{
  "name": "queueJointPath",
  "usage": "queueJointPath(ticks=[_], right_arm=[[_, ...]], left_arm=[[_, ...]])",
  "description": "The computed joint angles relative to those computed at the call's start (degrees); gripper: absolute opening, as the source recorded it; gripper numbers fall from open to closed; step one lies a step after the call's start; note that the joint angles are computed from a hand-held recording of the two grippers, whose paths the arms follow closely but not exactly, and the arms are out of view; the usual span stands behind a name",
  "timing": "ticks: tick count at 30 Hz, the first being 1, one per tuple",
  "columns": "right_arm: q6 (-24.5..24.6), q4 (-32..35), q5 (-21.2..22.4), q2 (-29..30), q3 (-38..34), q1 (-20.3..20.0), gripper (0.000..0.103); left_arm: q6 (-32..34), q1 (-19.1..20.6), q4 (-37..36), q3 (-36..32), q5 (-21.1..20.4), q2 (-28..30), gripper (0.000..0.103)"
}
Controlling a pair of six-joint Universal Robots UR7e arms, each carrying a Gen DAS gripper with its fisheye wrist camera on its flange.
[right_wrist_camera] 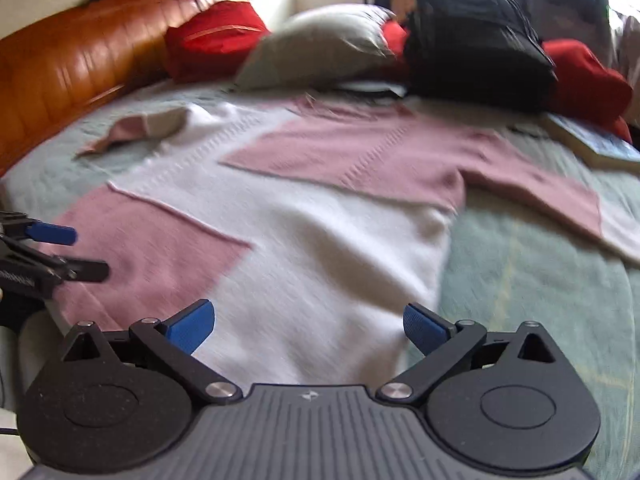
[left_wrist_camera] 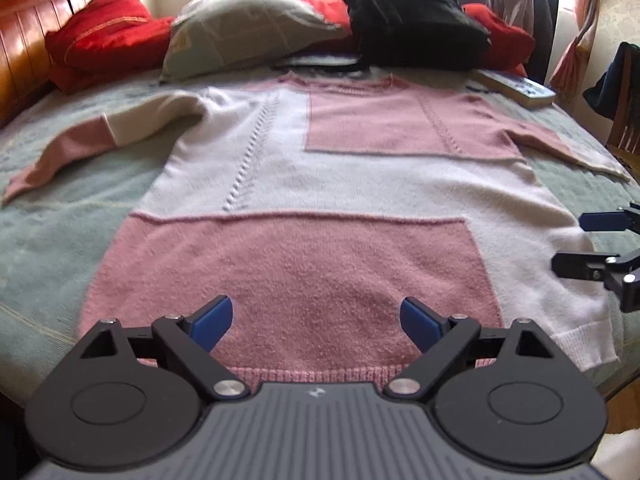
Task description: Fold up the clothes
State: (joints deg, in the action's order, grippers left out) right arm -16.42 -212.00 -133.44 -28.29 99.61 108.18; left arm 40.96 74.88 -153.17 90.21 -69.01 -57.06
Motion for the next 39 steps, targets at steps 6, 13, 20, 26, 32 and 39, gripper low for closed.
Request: queueJointPath(ticks=[6,13,20,26,32,39], right_arm=[[0.53,9.03,2.02,-0.75,0.95,1.59,0.098],[8.4,22.41,20.48,-9.22,10.2,0.42,0.097],[13.51,25.23,19.62,-7.31,9.06,-0.72,0.088],[5.95,19.06,10.37,-4.45,6.58,3.01,0.088],[1.85,21.35,5.94,-1.86,2.96,3.57,0.074],[-7.19,19.36,-3.63,2.56,-0.55,5.01,0.032]], left_arm=[[0.05,0.68,-1.92,0.55,-1.45,-1.42,0.092],[1.15,0.39,-1.58,3.11,-3.61,-2.9,0.092],[1.44,0.35,-2.5,5.56,-5.26,-4.96,0.092],[0.9,0.53,-3.67,6.23,-5.51,-5.66,0.093],[1.19,0.85,-2.63,6.44,-6.72,-5.94,0.093],[0.71,1.14,-2.91,6.37,-6.44,-5.95,0.093]])
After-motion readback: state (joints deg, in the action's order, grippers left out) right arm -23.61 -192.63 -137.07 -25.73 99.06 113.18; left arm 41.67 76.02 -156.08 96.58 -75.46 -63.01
